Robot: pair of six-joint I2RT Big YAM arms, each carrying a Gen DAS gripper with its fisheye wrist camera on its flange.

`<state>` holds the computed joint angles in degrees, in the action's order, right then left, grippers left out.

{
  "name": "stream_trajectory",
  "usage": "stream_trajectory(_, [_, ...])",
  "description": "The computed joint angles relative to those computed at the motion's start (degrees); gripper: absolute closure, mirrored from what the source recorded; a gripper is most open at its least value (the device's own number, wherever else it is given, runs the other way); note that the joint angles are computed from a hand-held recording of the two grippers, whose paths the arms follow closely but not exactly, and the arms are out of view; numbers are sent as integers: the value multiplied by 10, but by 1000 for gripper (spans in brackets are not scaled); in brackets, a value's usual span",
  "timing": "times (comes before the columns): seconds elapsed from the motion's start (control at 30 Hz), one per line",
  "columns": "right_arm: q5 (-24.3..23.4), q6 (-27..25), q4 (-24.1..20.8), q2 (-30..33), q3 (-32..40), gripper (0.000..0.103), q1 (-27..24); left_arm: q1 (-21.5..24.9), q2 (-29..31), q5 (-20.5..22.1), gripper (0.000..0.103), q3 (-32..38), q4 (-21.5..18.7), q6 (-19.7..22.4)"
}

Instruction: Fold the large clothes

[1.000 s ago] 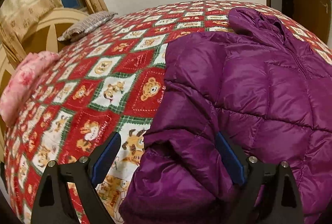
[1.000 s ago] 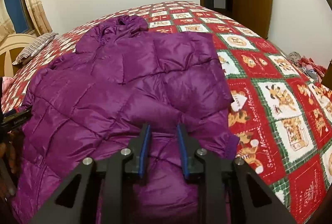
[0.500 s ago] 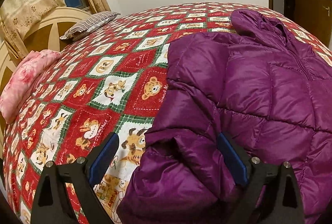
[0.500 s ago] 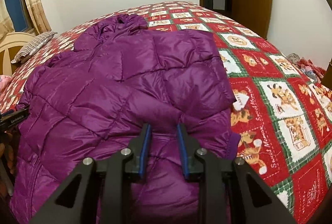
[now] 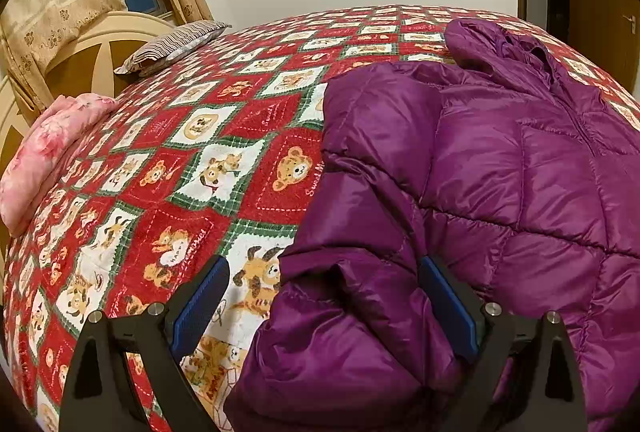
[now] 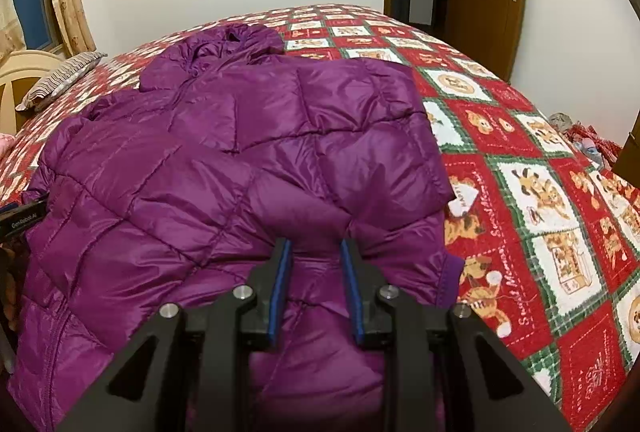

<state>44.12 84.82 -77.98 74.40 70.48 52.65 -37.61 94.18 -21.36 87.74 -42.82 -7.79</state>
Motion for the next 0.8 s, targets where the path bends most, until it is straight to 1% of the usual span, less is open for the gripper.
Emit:
stream_trajectory(0.13, [0, 1, -2, 1, 1, 74, 1, 5, -2, 17, 7, 3, -9, -9])
stream_trajectory(0.2, [-1, -1, -5, 2, 3, 74, 0, 10, -4, 31, 7, 10, -27, -15])
stream_trajectory(0.23, [-1, -2, -5, 3, 3, 74, 0, 12, -7, 32, 7, 17, -43, -19])
stream_trajectory(0.3, [-2, -5, 1, -2, 1, 74, 1, 16, -20, 39, 7, 23, -55, -20])
stream_trajectory(0.33, [-6, -8, 8, -9, -2, 74, 2, 21, -30, 54, 7, 28, -53, -17])
stream_trajectory(0.4, [-8, -9, -2, -18, 6, 73, 7, 28, -38, 70, 7, 38, -42, -3])
stream_trajectory(0.43, [0, -10, -4, -22, 10, 68, 12, 31, -33, 72, 7, 56, -40, 7])
stream_trajectory(0.47, [13, -13, -6, -27, 14, 59, 15, 33, -25, 74, 7, 71, -42, 13])
stream_trajectory(0.5, [28, -15, -14, -29, 22, 56, 16, 35, -9, 70, 7, 96, -44, 18])
stream_trajectory(0.53, [41, -18, -20, -33, 29, 56, 12, 36, 9, 63, 7, 119, -47, 21])
stream_trajectory(0.6, [52, -36, -15, -47, 31, 56, -14, 37, 43, 52, 7, 161, -59, 22])
stream_trajectory(0.63, [56, -47, -10, -55, 30, 56, -36, 38, 74, 54, 7, 198, -78, 20])
stream_trajectory(0.67, [60, -57, -5, -61, 28, 56, -60, 38, 91, 58, 7, 219, -88, 17])
stream_trajectory(0.73, [51, -95, 37, -74, 16, 56, -103, 36, 136, 49, 7, 270, -109, 15])
stream_trajectory(0.77, [39, -121, 60, -77, 11, 57, -130, 35, 153, 42, 7, 286, -114, 17])
stream_trajectory(0.8, [31, -139, 72, -74, 10, 59, -150, 34, 169, 35, 7, 303, -123, 17])
